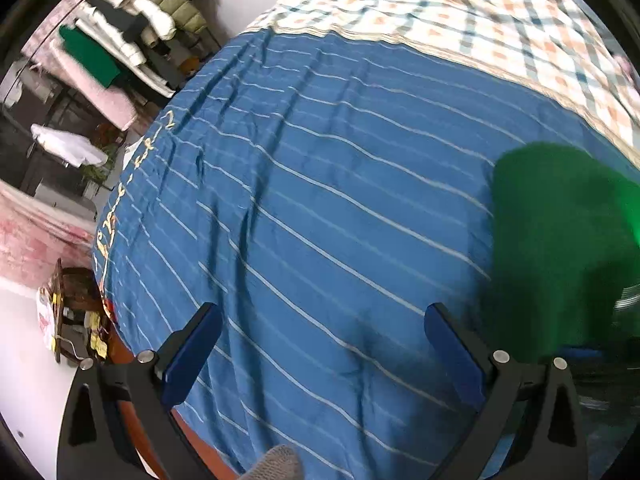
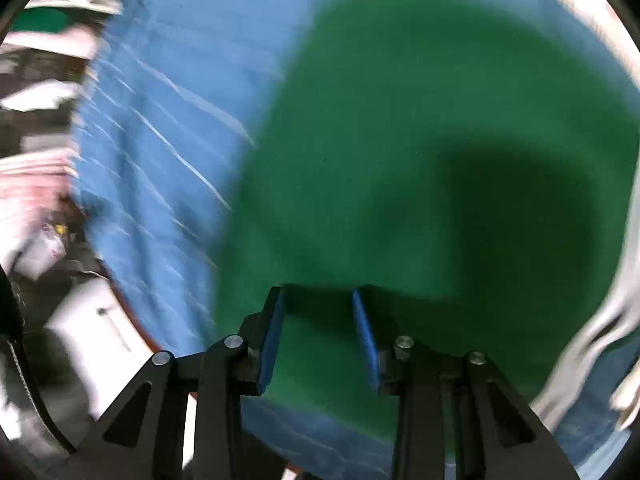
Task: Fold large clothes
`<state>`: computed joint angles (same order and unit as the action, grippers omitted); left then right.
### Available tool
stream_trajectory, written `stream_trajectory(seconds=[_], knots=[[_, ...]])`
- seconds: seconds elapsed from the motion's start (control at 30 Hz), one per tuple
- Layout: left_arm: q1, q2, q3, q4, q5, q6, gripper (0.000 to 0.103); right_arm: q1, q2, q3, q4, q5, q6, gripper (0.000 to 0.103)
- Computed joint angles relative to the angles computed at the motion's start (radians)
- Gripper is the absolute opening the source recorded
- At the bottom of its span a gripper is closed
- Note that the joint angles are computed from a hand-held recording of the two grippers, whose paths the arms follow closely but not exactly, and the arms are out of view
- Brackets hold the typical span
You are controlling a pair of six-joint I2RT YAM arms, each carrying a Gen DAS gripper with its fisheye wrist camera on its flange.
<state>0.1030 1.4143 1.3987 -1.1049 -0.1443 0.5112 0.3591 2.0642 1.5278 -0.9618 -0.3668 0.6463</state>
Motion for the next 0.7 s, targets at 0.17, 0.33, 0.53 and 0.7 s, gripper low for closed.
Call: stream_trajectory(seconds=[0.17,0.33,0.53,0.7], knots=[[-0.022,-0.049,-0.015,-0.027,0.017,0.033,0.103,-0.021,-0.124,-0.194,0.172,-0.009,0.135,0.037],[-0.085,-0.092,-0.066,-0.052,0.041,-0.003,0.103,-0.185,-0.622,-0.485,0.077,0.133,0.242,0.052],[-0.196,-0.166,-0.2,-0.007,0.01,-0.059,0.103,-0.544,-0.872,-0.778,0.02,-0.05,0.084,0.054],[-0.279,-0.211,-0.279,0.001,-0.038,-0.071,0.103,-0.441,-0.83,-0.997,0.318,-0.135,0.187,0.014]])
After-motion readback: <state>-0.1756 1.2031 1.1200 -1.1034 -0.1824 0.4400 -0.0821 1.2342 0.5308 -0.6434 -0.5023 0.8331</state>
